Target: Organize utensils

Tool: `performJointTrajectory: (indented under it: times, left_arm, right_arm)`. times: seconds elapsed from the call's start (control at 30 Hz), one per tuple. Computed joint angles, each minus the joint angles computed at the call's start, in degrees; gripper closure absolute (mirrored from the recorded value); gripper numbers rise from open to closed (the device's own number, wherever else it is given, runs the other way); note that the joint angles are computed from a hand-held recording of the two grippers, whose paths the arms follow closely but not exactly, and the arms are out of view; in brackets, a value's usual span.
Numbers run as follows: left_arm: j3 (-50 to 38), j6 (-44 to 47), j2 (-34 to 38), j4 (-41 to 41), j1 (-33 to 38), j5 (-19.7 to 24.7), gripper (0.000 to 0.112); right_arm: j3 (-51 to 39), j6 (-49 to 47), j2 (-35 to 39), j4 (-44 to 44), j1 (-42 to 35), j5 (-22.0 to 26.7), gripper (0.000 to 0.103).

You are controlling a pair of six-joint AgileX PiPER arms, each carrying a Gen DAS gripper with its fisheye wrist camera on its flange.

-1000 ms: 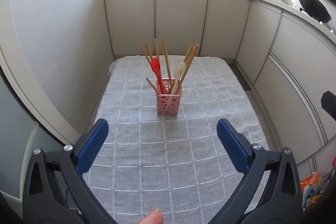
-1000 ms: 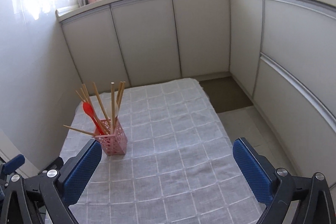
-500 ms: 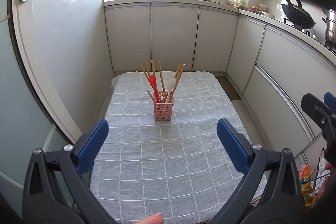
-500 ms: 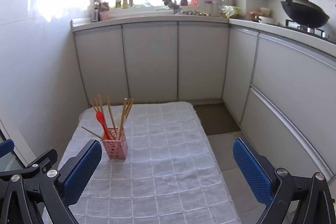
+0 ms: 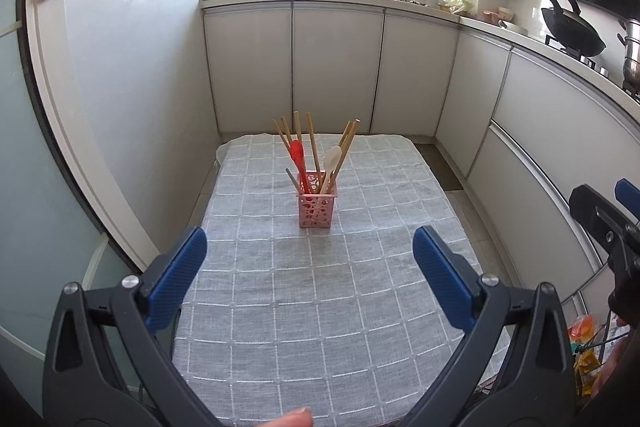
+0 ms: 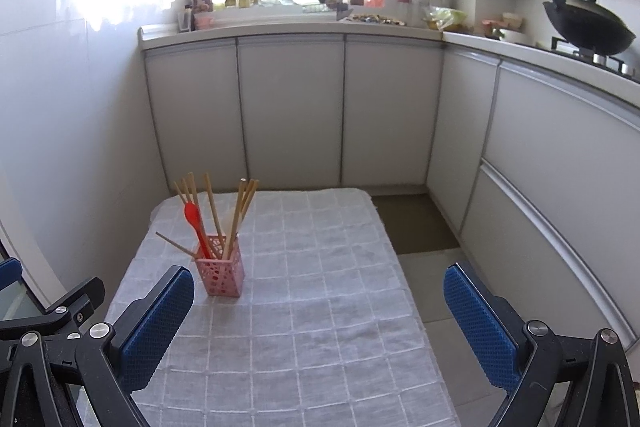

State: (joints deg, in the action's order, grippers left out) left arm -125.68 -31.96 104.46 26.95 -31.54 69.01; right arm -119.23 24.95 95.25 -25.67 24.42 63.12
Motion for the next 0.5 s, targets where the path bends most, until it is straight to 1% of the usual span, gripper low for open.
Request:
performJointTrajectory:
  times: [0.5]
  left_arm:
    - [-0.3, -0.6, 0.2, 1.3, -0.8, 0.7, 0.01]
  right_arm:
    - [1.0, 0.0, -0.2, -0.3, 0.2, -0.8, 0.001]
